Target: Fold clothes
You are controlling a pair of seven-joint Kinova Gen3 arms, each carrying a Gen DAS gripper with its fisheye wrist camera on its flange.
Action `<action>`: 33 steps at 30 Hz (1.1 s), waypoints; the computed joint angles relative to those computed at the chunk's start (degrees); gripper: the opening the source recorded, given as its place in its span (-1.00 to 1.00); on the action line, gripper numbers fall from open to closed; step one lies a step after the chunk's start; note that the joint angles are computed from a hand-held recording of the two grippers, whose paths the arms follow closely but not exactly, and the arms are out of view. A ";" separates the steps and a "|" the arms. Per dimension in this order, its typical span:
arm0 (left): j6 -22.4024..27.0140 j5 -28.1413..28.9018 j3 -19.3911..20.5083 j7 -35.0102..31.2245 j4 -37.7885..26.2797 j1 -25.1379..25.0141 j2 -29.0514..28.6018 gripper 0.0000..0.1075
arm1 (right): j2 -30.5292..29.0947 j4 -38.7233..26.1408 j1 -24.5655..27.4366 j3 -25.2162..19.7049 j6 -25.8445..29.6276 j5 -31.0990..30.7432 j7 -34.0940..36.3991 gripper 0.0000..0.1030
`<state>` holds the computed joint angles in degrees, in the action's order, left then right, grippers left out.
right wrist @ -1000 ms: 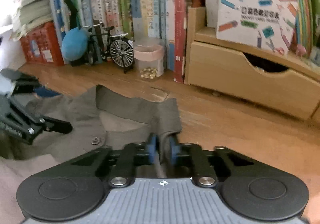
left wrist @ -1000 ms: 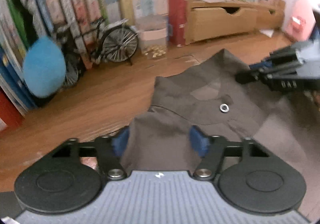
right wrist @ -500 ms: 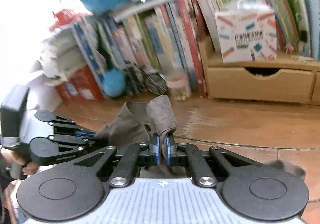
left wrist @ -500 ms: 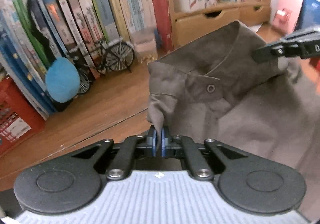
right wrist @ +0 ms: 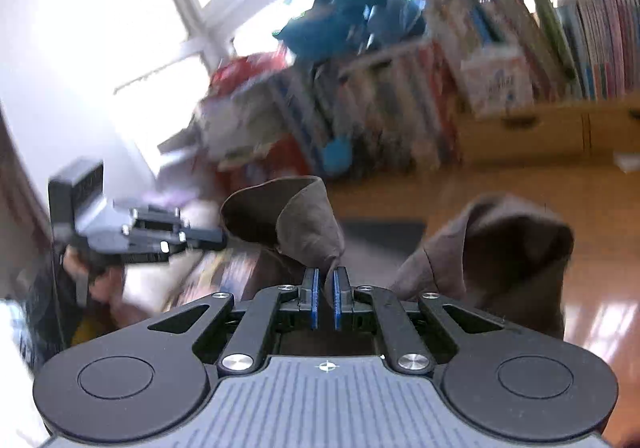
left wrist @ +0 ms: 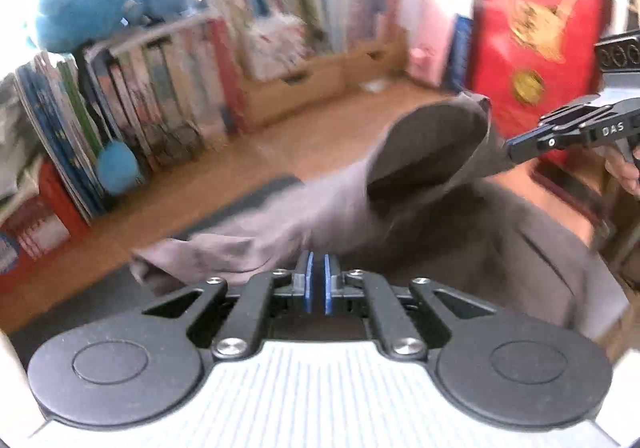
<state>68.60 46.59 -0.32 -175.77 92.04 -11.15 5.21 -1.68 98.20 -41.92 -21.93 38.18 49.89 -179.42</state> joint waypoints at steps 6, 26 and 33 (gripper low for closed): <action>2.32 -8.46 -2.29 -0.26 6.54 1.06 -3.80 -0.78 | 0.71 1.74 -4.29 -3.08 7.11 -5.11 -3.36 -0.76; -14.06 -12.72 4.62 25.07 -0.17 4.95 8.06 0.47 | 19.42 -13.62 -16.10 8.29 35.48 5.41 -6.76 0.83; -22.46 -12.74 6.09 26.31 3.40 5.88 7.70 0.92 | 20.66 -13.26 -17.39 11.96 33.16 5.66 -5.10 1.00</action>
